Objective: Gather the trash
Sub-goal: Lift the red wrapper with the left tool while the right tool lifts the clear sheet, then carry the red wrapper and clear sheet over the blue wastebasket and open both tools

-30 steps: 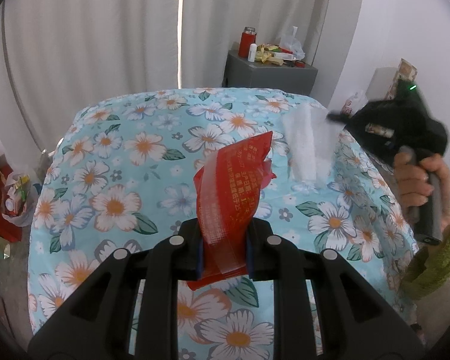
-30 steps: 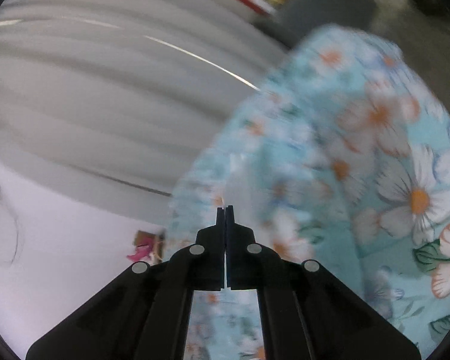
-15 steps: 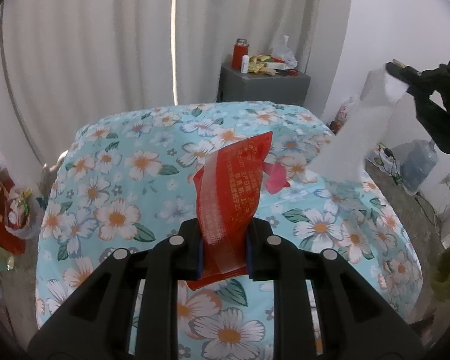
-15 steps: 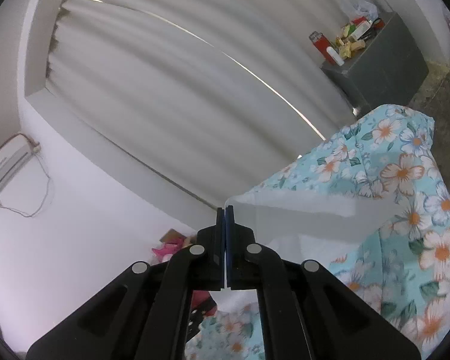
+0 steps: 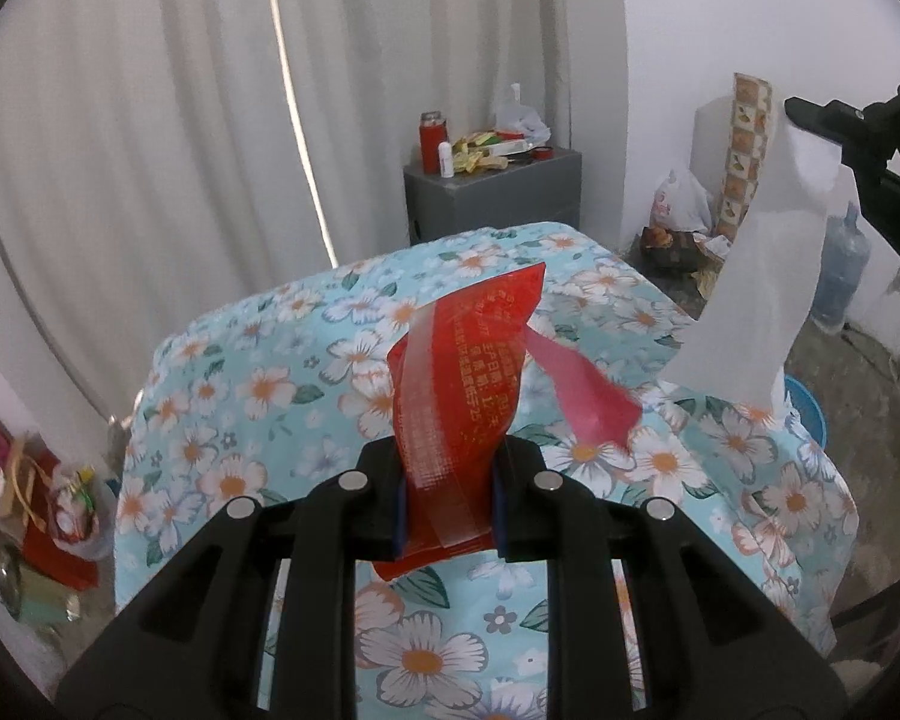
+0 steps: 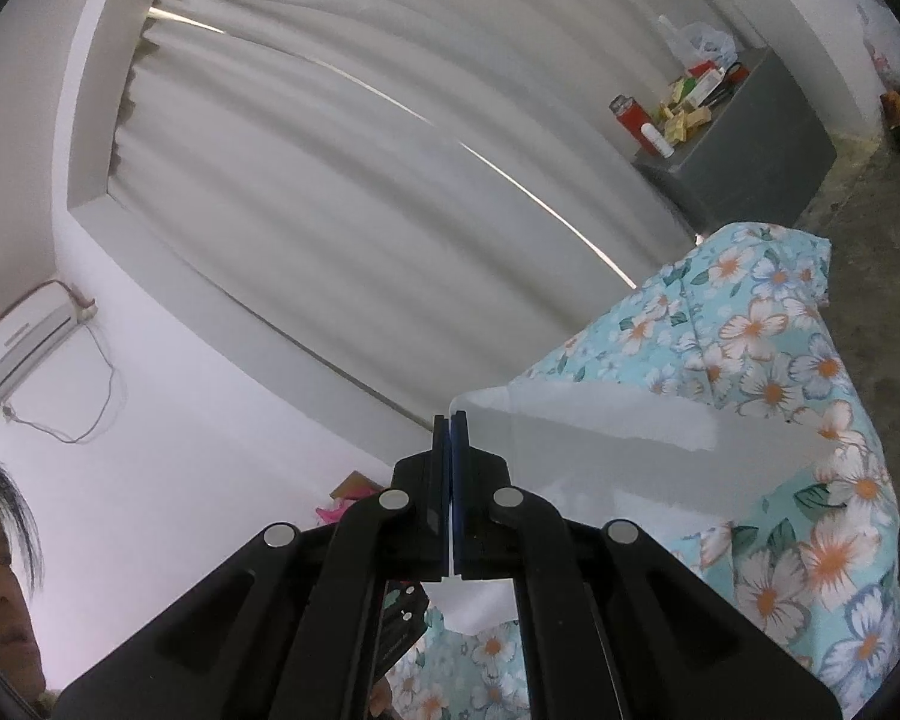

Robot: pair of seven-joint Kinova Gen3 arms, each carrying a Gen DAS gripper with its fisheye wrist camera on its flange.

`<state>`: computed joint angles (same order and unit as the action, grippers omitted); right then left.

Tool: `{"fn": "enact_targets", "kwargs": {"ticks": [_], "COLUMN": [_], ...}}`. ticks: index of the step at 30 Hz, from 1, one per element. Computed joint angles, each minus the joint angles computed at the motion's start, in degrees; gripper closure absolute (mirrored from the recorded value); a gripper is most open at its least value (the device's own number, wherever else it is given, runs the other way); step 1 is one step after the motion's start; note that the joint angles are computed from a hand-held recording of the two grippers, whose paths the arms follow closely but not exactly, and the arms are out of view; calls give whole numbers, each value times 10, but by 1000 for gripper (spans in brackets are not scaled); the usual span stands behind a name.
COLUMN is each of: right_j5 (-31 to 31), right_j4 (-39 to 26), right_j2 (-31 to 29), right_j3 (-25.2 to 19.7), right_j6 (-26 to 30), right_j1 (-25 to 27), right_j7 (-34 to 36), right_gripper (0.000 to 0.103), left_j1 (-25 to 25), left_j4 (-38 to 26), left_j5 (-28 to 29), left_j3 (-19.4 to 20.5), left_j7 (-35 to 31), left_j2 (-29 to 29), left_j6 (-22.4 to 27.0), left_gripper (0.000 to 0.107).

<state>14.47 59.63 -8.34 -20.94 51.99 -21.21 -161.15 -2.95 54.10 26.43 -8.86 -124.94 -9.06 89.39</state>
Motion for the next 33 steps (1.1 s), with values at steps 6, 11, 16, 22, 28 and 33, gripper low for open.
{"fn": "enact_targets", "kwargs": {"ticks": [6, 11, 16, 22, 28, 33], "right_j5": [25, 21, 1, -23, -31, -53], "right_j4": [0, 11, 24, 37, 11, 16], "right_j2": [-17, -34, -54, -100, -155, -207], "right_j3": [-25, -28, -28, -17, -15, 30], "right_j6": [15, 11, 8, 17, 96, 170], "right_j1": [13, 29, 56, 109, 189, 232], "right_j7": [-18, -22, -16, -7, 17, 41], "right_gripper": [102, 102, 102, 102, 102, 102], "left_j1": [13, 28, 45, 61, 57, 152], "left_j4": [0, 5, 2, -74, -194, -320], "left_j5": [-18, -43, -59, 33, 106, 43], "left_j3": [14, 28, 36, 2, 66, 161], "left_j7": [-2, 2, 9, 30, 84, 181], "left_j2": [-12, -24, -27, 22, 105, 196], "left_j6": [-11, -25, -28, 51, 124, 166], "left_gripper": [90, 90, 90, 90, 90, 90]}}
